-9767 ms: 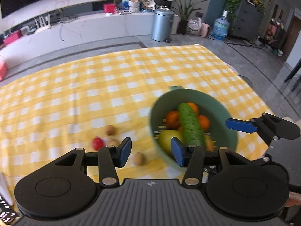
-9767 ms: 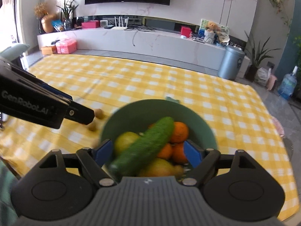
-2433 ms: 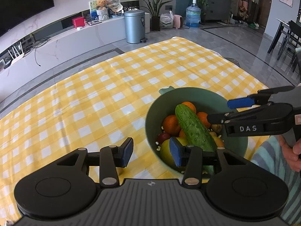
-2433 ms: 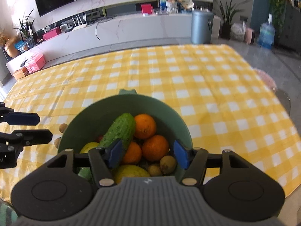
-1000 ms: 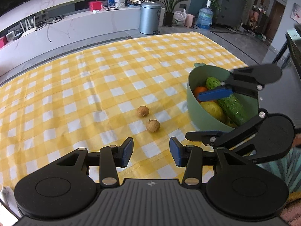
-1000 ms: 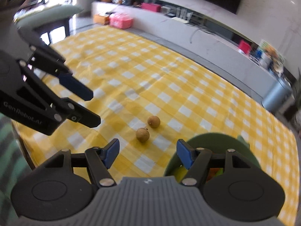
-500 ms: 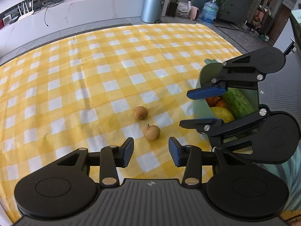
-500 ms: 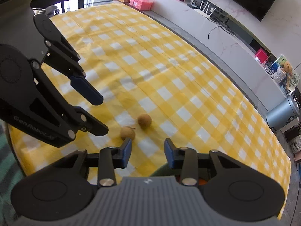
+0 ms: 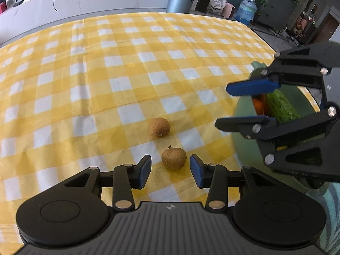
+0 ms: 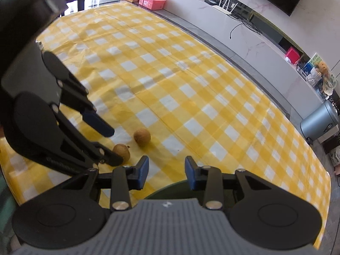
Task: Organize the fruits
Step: 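Grasp a brown longan with the left tool while the right tool grasps another longan, then carry the longan in the left tool over the colander while the right tool carries its longan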
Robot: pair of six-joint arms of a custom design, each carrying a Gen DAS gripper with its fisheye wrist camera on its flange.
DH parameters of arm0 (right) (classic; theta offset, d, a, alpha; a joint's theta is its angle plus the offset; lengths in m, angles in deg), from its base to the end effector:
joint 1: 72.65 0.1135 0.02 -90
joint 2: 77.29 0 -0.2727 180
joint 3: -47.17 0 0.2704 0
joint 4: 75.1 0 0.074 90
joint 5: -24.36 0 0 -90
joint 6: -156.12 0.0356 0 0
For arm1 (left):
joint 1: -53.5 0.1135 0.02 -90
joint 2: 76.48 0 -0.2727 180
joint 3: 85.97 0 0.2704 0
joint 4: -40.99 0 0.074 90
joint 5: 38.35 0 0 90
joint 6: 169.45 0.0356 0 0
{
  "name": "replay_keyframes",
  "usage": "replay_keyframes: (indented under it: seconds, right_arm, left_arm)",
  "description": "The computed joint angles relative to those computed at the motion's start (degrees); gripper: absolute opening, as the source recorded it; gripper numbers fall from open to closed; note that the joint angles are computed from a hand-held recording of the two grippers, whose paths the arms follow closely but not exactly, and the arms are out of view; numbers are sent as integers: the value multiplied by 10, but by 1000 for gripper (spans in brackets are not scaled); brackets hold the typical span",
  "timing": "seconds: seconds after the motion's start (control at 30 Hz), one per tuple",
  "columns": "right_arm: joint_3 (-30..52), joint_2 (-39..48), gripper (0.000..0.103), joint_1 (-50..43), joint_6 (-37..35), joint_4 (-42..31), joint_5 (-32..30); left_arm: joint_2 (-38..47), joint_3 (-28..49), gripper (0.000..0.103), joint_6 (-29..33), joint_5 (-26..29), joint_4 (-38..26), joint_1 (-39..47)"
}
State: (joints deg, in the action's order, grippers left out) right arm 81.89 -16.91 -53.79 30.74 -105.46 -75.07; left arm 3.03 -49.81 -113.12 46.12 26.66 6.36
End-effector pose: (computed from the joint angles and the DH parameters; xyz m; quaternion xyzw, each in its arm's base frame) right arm 0.1779 0.0669 0.1430 -0.4559 0.8374 0.0360 0.2995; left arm 0.1559 -0.1630 0.1035 0.0992 0.9543 -0.1449 0.2417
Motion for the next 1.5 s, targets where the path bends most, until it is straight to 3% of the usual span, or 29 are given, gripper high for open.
replay_keyframes:
  seconds: [0.23, 0.4, 0.6, 1.03, 1.5]
  right_arm:
    - [5, 27, 34, -15, -12, 22, -8]
    - [9, 41, 34, -18, -13, 27, -15]
    - [18, 70, 34, -1, 7, 38, -24]
    - [88, 223, 34, 91, 126, 68, -6]
    - [115, 295, 22, 127, 189, 83, 35]
  left_arm:
    - [39, 16, 49, -6, -10, 23, -8]
    - [44, 25, 30, -1, -17, 10, -11]
    - [4, 6, 30, -10, -29, -8, -12]
    - [-188, -20, 30, -48, -70, -169, 55]
    - [-246, -30, 30, -62, -75, -197, 45]
